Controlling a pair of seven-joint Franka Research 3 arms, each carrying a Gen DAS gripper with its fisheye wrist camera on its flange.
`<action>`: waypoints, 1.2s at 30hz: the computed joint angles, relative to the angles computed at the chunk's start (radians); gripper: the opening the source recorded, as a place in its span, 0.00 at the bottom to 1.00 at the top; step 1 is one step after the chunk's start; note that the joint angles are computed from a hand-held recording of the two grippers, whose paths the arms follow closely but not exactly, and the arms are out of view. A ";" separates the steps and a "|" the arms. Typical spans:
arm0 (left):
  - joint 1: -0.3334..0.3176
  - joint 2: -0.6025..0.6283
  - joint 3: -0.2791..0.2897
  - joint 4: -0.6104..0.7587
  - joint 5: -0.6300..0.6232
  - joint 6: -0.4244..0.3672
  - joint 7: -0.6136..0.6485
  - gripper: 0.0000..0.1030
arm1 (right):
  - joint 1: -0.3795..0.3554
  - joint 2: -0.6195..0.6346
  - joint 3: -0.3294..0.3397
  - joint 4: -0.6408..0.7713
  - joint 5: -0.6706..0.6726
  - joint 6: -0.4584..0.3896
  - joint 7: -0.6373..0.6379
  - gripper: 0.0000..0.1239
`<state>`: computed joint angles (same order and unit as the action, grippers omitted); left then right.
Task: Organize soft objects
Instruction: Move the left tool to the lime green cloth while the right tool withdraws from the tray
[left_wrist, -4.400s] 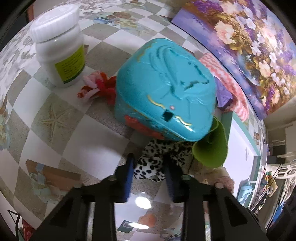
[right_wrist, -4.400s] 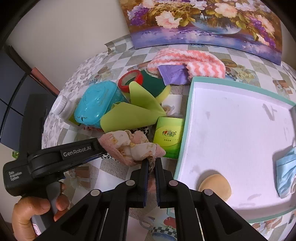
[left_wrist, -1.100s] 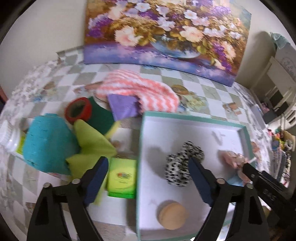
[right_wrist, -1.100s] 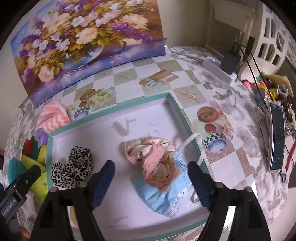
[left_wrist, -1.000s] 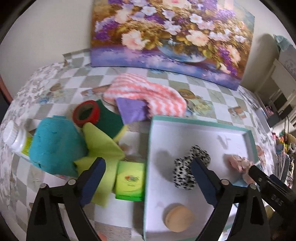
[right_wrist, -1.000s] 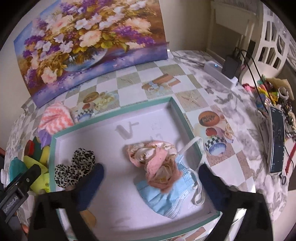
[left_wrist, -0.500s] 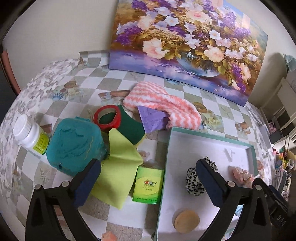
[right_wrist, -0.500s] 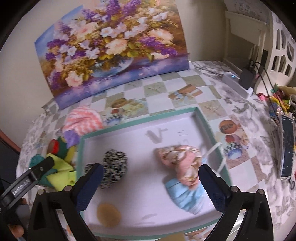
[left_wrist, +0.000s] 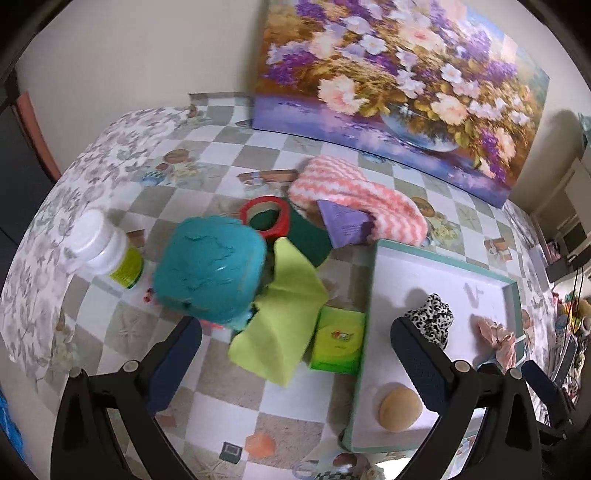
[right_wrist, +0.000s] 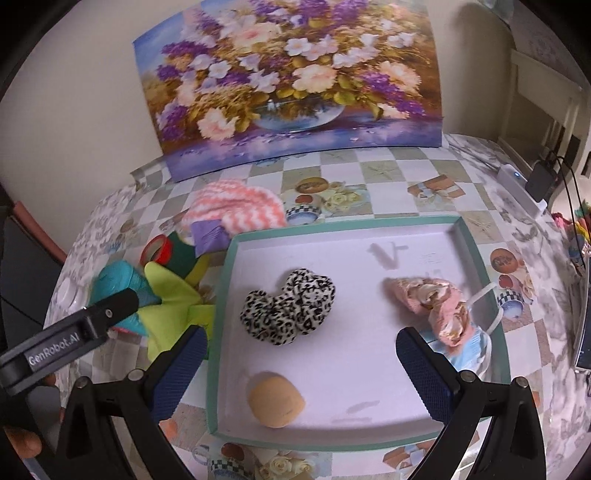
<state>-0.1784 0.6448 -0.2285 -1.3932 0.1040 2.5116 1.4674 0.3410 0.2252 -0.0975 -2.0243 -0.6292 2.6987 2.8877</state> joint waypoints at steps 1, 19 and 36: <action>0.004 -0.006 0.000 -0.008 -0.003 0.003 -0.003 0.99 | 0.004 0.001 0.001 0.004 -0.002 -0.006 0.001 0.83; 0.067 -0.033 0.010 -0.077 -0.064 -0.003 -0.049 0.99 | 0.050 0.076 0.009 0.097 0.047 -0.009 -0.111 0.83; 0.027 0.182 0.024 0.203 -0.049 -0.253 -0.104 0.99 | 0.079 0.191 -0.011 0.187 0.274 -0.020 -0.369 0.83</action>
<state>-0.1514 0.8272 -0.2046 -1.1902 0.0553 2.2588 1.3635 0.4203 0.4160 -0.1084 -1.8373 -0.3554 2.6788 2.5185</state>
